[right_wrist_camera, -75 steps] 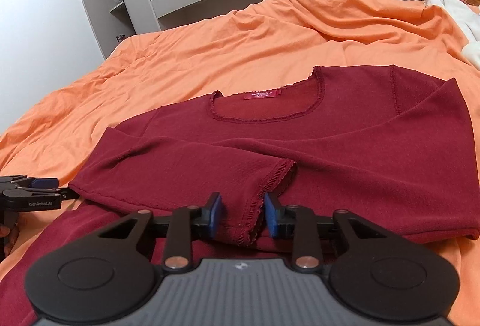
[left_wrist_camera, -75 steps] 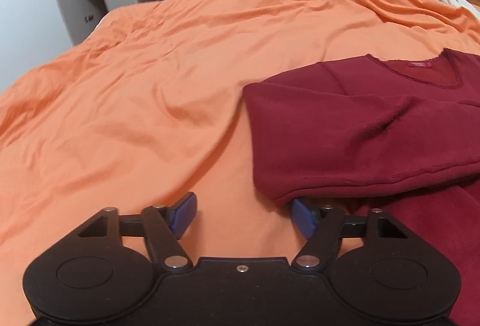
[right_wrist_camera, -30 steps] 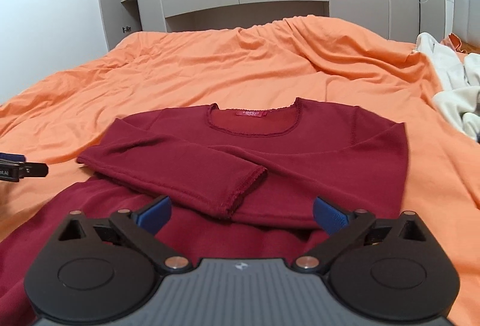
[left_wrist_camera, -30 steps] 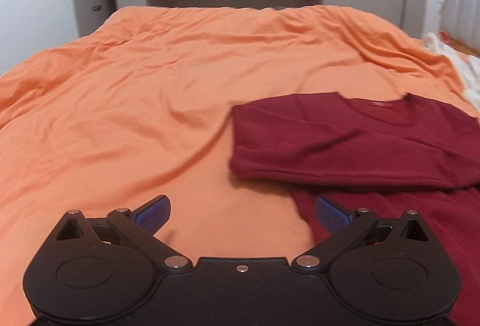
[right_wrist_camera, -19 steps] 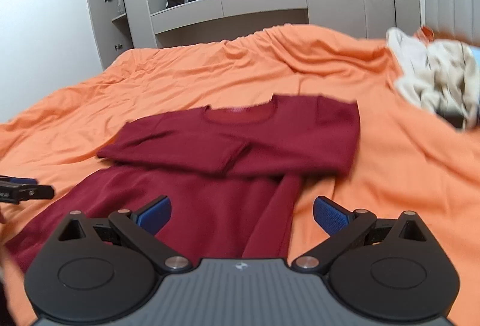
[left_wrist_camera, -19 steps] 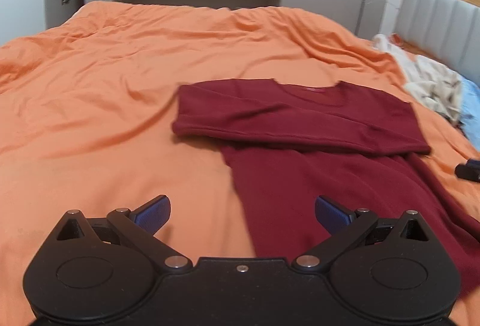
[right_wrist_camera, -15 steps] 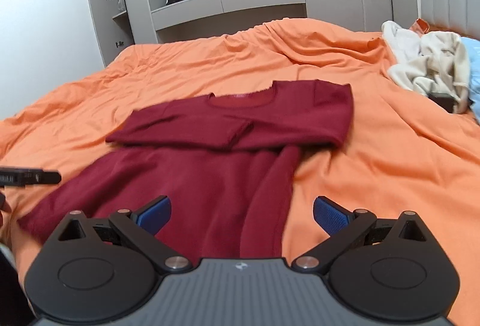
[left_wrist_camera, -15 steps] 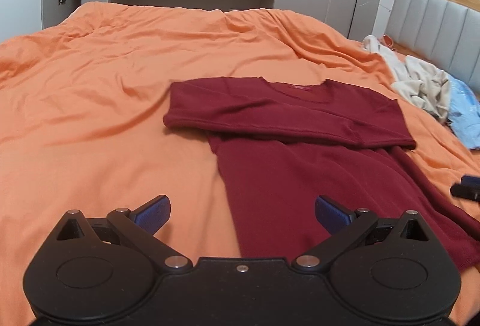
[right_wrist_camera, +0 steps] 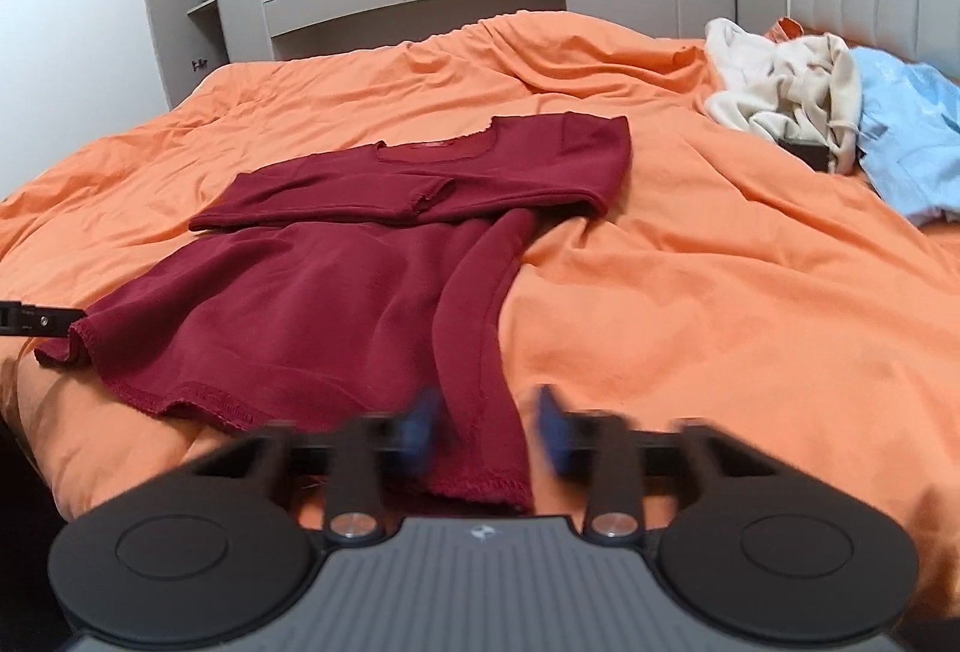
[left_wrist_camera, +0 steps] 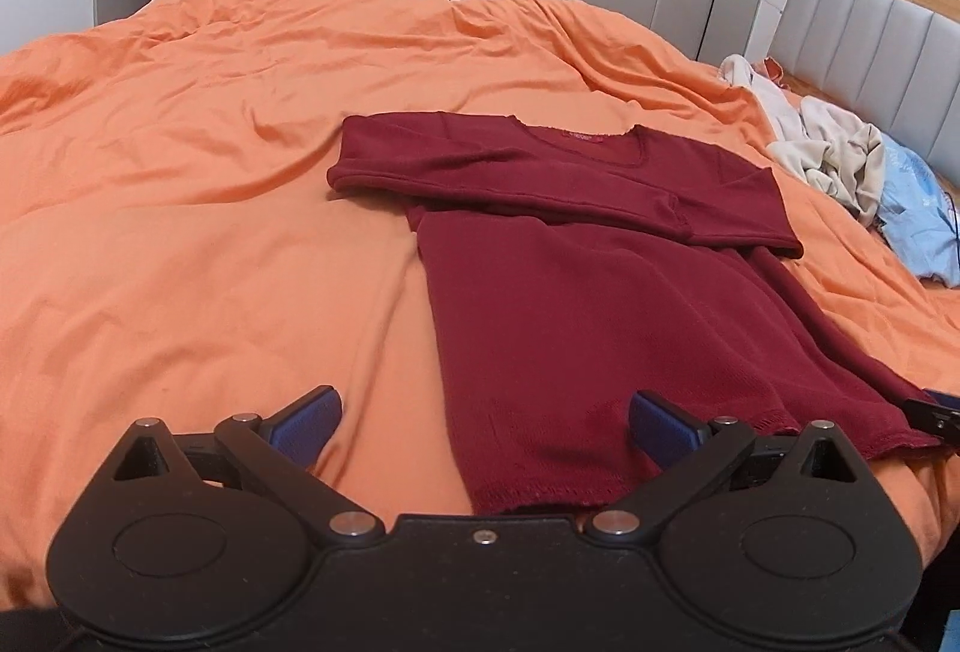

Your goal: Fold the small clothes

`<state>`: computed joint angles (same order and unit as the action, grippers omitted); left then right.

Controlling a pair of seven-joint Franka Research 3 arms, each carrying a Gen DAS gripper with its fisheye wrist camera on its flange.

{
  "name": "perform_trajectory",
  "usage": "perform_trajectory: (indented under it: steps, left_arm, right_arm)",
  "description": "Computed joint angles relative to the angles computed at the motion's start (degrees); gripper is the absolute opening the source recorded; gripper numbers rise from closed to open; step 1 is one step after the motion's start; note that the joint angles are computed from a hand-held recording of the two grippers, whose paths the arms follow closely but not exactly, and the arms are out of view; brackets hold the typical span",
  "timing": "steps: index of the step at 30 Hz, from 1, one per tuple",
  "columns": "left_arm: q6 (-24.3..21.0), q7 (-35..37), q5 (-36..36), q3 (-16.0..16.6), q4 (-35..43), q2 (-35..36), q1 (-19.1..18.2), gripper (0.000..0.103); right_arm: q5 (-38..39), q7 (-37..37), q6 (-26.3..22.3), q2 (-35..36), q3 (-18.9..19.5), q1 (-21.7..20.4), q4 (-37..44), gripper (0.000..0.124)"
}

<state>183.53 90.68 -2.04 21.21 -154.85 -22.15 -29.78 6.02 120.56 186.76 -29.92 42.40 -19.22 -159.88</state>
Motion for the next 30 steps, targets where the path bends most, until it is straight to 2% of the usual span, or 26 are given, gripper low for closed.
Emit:
perform_trajectory:
  steps: [1,3,5,7,13,17,19,20,22,25,27,30]
  left_arm:
    - [0.0,-0.6,-0.1,-1.0,-0.3,-0.3,1.1,0.094]
    - [-0.2,-0.9,-0.2,-0.6,-1.0,-1.4,1.1,0.089]
    - [-0.2,-0.7,-0.3,0.3,-1.9,-2.9,0.6,0.089]
    - [-0.3,-0.6,0.4,-0.5,-2.7,-4.2,1.7,0.089]
    - [-0.9,-1.0,3.7,-6.7,-4.3,-5.6,8.3,0.091]
    - [-0.1,-0.6,5.8,-8.1,-4.9,-6.3,9.4,0.097]
    - [0.4,-0.1,6.9,-8.0,-5.1,-6.8,9.0,0.101]
    - [0.7,0.2,7.5,-8.1,-5.1,-6.9,8.8,0.101]
    - [0.6,0.7,8.7,-8.3,-4.9,-7.0,8.4,0.101]
    - [0.2,2.5,9.9,-7.1,-4.4,-6.8,6.1,0.102]
    - [0.0,3.4,10.6,-8.0,-4.2,-6.5,6.2,0.102]
    - [0.0,4.3,11.7,-10.6,-4.0,-5.6,7.6,0.102]
  right_arm:
    - [0.4,0.1,0.8,0.4,-1.6,1.5,-0.4,0.011]
    - [1.5,-0.4,2.9,0.8,-4.4,4.0,-1.3,0.009]
    - [3.6,-0.7,4.7,-1.0,-3.4,3.2,-2.3,0.008]
    - [5.7,-1.2,5.3,-3.5,-1.8,1.7,-3.0,0.008]
    - [7.2,-1.6,1.0,-6.2,-3.4,2.1,-3.5,0.007]
    - [3.7,-0.8,-2.7,-6.5,-1.8,-0.2,-1.9,0.009]
    - [1.6,-1.2,-3.7,-5.7,-3.3,1.3,-1.5,0.016]
    - [0.4,-1.3,-4.3,-5.8,-3.3,1.5,-1.4,0.03]
    - [-2.0,-1.5,-3.7,-6.2,-3.3,2.1,-1.6,0.071]
    - [-5.6,-3.7,-3.2,-8.3,-1.2,1.8,-1.7,0.081]
    - [-8.4,-5.3,-5.1,-10.2,1.5,0.2,-1.0,0.086]
    - [-13.1,-7.4,-7.7,-11.9,4.8,-1.3,0.3,0.088]
